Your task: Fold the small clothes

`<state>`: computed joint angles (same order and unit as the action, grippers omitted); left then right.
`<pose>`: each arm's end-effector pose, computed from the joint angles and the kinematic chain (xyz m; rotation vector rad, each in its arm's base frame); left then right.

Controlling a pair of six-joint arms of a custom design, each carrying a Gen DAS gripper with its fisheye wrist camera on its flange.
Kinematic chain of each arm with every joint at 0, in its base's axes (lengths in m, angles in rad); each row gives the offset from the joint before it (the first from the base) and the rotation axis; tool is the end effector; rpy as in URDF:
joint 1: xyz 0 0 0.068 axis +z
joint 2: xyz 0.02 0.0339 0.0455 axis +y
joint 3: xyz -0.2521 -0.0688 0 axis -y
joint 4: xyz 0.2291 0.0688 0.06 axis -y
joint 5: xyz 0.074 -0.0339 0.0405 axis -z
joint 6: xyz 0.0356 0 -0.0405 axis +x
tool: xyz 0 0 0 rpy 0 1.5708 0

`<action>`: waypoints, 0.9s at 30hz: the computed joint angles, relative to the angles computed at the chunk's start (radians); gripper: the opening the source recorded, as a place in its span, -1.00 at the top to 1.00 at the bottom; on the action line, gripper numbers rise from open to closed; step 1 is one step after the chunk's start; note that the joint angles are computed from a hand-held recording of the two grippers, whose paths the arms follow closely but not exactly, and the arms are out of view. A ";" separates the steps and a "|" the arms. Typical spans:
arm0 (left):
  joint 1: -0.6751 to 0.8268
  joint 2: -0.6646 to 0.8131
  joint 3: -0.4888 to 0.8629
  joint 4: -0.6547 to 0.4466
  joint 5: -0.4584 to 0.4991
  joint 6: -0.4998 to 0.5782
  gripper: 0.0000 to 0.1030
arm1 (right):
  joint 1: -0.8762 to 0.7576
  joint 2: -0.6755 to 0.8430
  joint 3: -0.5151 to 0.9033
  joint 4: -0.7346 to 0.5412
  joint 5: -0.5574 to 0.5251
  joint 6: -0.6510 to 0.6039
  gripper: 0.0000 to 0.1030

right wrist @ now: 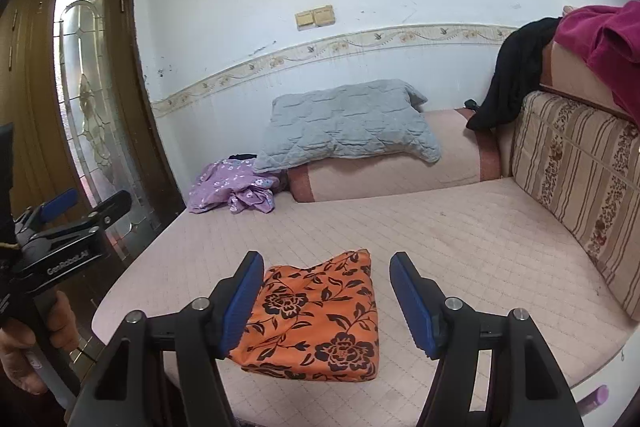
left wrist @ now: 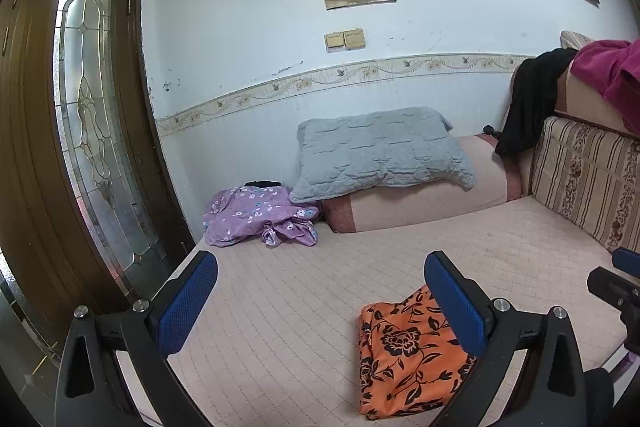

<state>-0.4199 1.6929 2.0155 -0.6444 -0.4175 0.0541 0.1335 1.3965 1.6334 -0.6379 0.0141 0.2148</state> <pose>0.3255 -0.1295 0.4596 0.1594 1.8597 0.1425 0.2833 0.0375 0.4311 0.0896 1.9759 0.2132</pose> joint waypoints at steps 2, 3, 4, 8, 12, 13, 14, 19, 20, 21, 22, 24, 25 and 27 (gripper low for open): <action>-0.001 -0.003 0.003 -0.003 -0.005 -0.004 -1.00 | 0.015 -0.012 0.001 -0.005 0.012 -0.008 -0.34; -0.001 -0.006 0.005 -0.005 -0.005 -0.006 -1.00 | 0.023 -0.017 0.003 -0.008 0.019 -0.013 -0.34; -0.002 -0.007 0.009 -0.010 -0.004 -0.008 -1.00 | 0.032 -0.024 0.006 -0.010 0.030 -0.024 -0.34; -0.001 -0.022 0.005 -0.014 -0.006 -0.013 -1.00 | 0.067 -0.045 0.020 -0.021 0.063 -0.043 -0.36; 0.004 -0.035 0.002 -0.020 0.002 -0.016 -1.00 | 0.097 -0.066 0.029 -0.026 0.082 -0.049 -0.40; 0.005 -0.038 0.002 -0.023 0.002 -0.018 -1.00 | 0.107 -0.068 0.034 -0.030 0.093 -0.053 -0.40; 0.006 -0.043 -0.002 -0.022 0.004 -0.018 -1.00 | 0.117 -0.069 0.038 -0.033 0.103 -0.057 -0.40; 0.006 -0.059 -0.018 -0.016 -0.001 -0.016 -1.00 | 0.153 -0.066 0.055 -0.046 0.121 -0.066 -0.40; 0.006 -0.059 -0.017 -0.017 -0.001 -0.016 -1.00 | 0.159 -0.063 0.060 -0.049 0.122 -0.067 -0.40; 0.007 -0.061 -0.017 -0.017 0.000 -0.015 -1.00 | 0.165 -0.061 0.063 -0.052 0.124 -0.067 -0.40; 0.006 -0.061 -0.017 -0.017 -0.002 -0.016 -1.00 | 0.173 -0.058 0.066 -0.054 0.131 -0.069 -0.40; 0.007 -0.066 -0.026 -0.009 -0.008 -0.018 -1.00 | 0.189 -0.055 0.065 -0.055 0.148 -0.072 -0.40; 0.009 -0.069 -0.031 -0.006 -0.007 -0.018 -1.00 | 0.195 -0.053 0.064 -0.056 0.156 -0.071 -0.40; 0.013 -0.070 -0.032 -0.011 -0.002 -0.021 -1.00 | 0.204 -0.048 0.065 -0.060 0.162 -0.072 -0.40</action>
<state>-0.4069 1.6229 1.9832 -0.6554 -0.4191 0.0328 0.3371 1.3490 1.6982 -0.6981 0.1764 0.1431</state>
